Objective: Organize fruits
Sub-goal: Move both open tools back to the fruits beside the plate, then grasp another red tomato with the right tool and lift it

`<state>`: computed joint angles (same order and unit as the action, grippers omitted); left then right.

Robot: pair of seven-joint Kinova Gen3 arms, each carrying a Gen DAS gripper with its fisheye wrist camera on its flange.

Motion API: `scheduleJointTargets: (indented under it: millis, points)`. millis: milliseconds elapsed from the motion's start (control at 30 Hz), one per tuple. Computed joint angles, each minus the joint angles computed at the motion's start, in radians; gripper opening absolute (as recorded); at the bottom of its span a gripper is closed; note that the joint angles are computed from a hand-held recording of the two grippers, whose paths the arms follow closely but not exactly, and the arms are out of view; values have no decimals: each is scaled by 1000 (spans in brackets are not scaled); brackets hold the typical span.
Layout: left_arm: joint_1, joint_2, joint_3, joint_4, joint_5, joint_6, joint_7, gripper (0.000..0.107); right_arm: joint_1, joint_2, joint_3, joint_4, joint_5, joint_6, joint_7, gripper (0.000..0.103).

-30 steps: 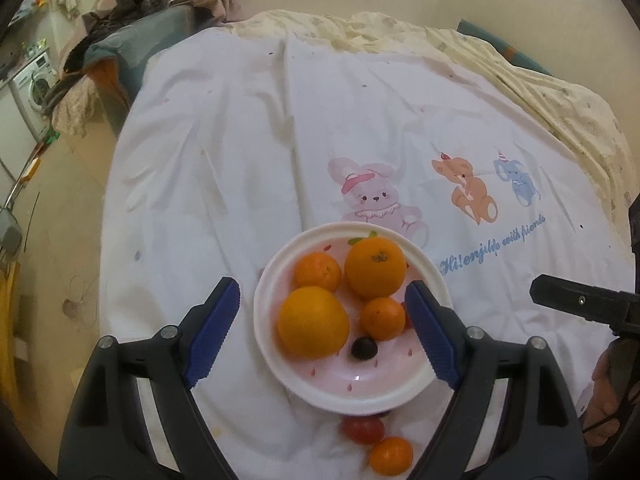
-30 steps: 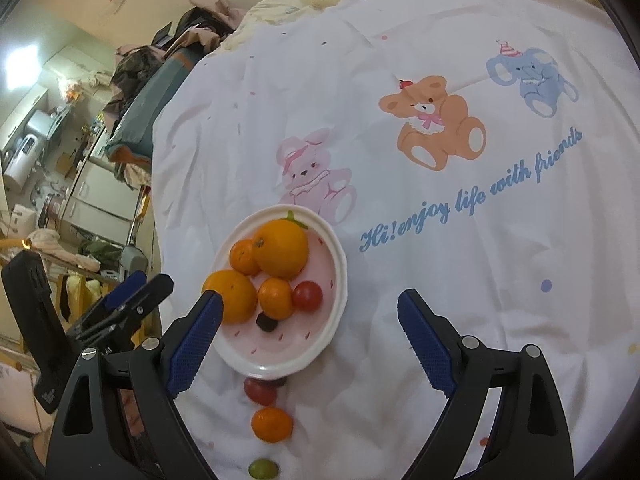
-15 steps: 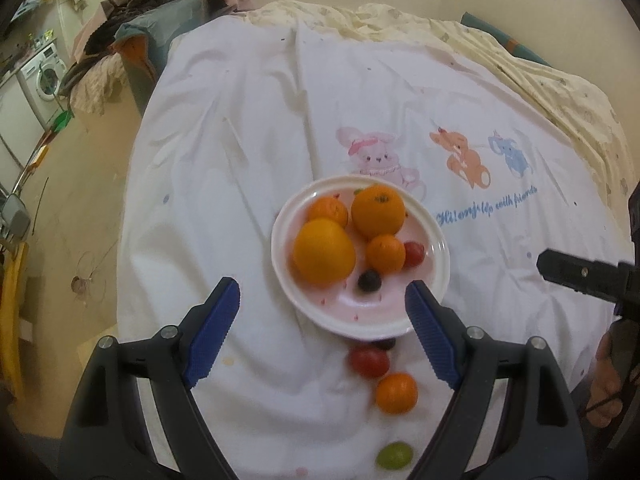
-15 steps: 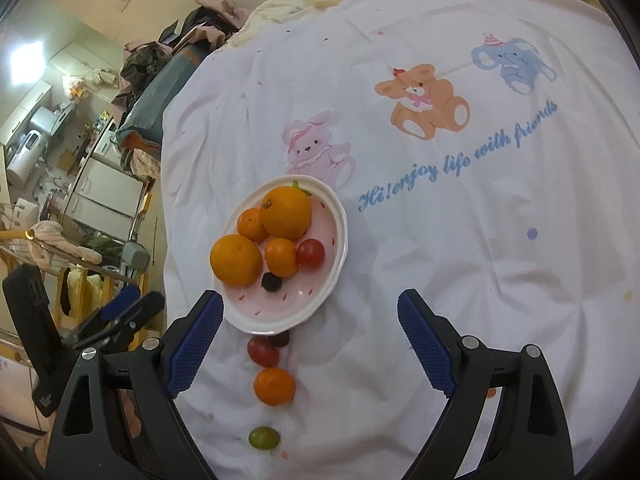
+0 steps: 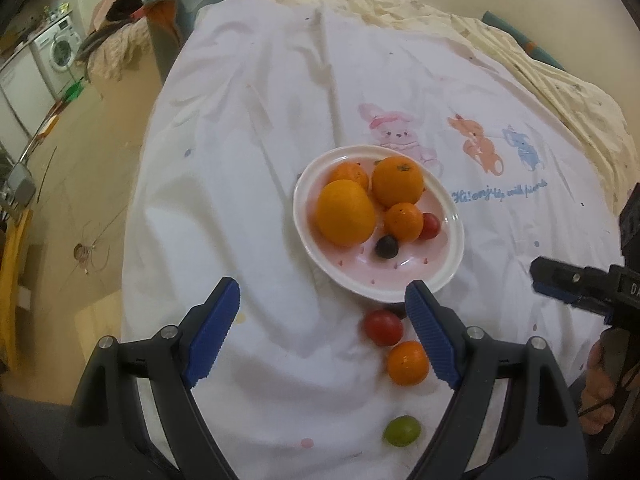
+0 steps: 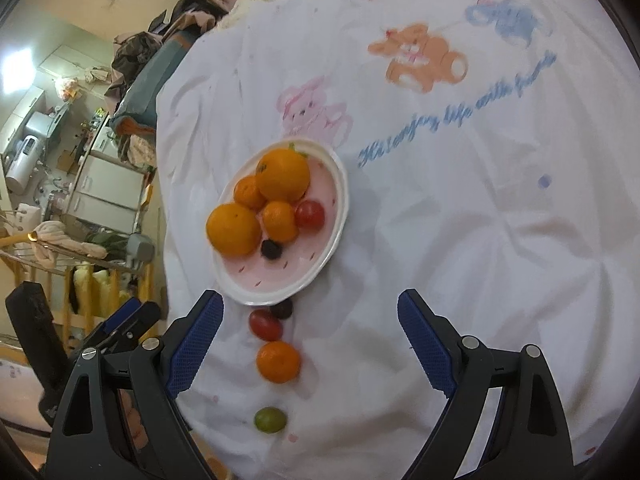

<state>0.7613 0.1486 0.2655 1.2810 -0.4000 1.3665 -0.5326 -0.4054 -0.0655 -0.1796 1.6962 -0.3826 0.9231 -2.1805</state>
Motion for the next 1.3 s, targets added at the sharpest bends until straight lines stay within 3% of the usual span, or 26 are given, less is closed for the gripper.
scheduleJointTargets:
  millis: [133,233,300,333,667,800,1133,1300]
  points:
    - [-19,-8,-5,9,32,-4,2,82,-15,66,-7,-16,-69,14,58,88]
    - [-38,-14,-9,16,60,-13,9,82,-57,130,-26,-63,-15,31,47,73]
    - [-53,-20,-10,23,80,-26,13,82,-62,167,-37,-76,-21,36,44,58]
    - [-59,-24,-11,27,89,-33,15,82,-66,185,-39,-78,-27,33,39,56]
    - [-99,-30,-11,37,136,-53,24,82,-107,292,-61,-127,-64,25,53,51]
    - [-99,-24,-9,33,133,-54,23,82,-130,314,-59,-152,-31,34,28,40]
    - [-94,-1,-16,17,133,-52,33,82,-103,258,-54,-155,-36,112,72,37]
    - [-82,12,-21,11,122,-43,27,82,-118,238,-47,-178,20,167,49,37]
